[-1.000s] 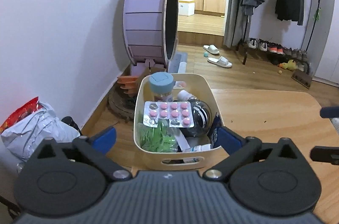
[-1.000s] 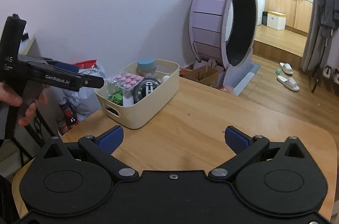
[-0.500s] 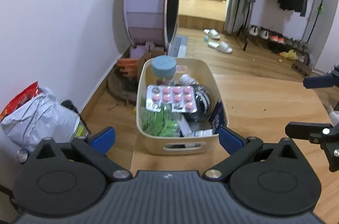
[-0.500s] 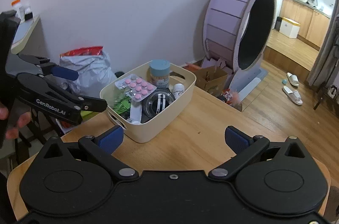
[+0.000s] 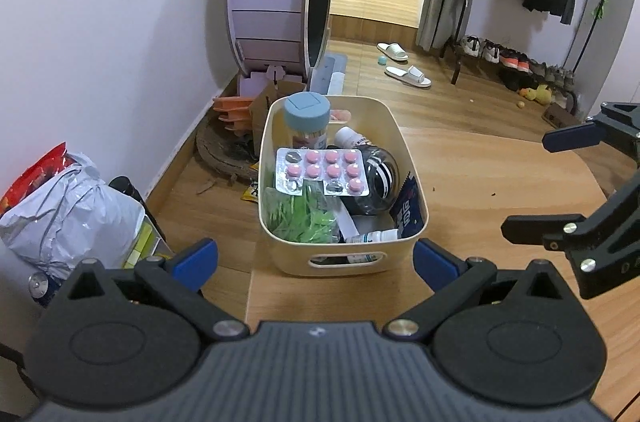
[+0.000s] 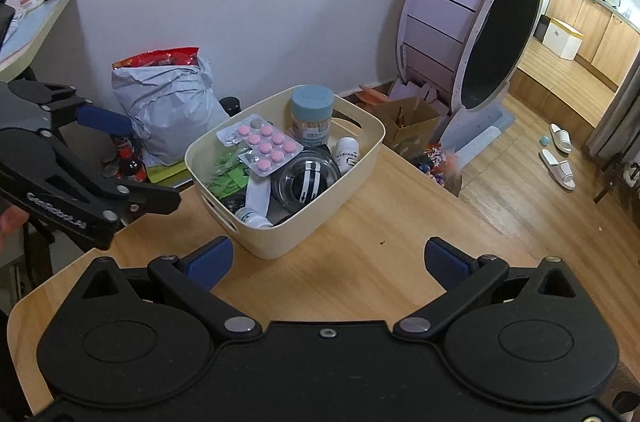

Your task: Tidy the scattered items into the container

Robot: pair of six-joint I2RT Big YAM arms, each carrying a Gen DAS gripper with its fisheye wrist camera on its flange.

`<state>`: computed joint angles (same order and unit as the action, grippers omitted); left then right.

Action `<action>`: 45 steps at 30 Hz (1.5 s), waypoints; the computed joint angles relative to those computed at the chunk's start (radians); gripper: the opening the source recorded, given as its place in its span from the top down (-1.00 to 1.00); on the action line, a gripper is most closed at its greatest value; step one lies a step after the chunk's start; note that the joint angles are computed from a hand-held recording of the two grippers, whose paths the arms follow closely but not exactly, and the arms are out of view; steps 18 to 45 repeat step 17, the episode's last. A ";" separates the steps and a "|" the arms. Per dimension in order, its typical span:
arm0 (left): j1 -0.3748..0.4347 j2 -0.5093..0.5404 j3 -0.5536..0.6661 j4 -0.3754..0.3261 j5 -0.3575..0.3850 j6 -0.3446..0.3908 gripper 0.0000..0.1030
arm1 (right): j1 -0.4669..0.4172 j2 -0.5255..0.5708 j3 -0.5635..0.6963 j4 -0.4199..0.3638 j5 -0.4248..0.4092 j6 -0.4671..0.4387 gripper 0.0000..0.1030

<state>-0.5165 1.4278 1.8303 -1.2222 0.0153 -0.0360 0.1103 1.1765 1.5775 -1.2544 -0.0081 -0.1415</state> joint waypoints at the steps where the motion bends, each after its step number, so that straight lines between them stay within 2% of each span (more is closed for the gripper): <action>1: 0.001 0.001 0.003 -0.001 0.001 -0.002 -1.00 | 0.000 0.004 0.004 -0.002 0.002 -0.002 -1.00; 45: 0.002 0.003 0.012 -0.022 0.007 0.018 -1.00 | 0.013 0.030 0.029 -0.020 0.026 -0.010 -1.00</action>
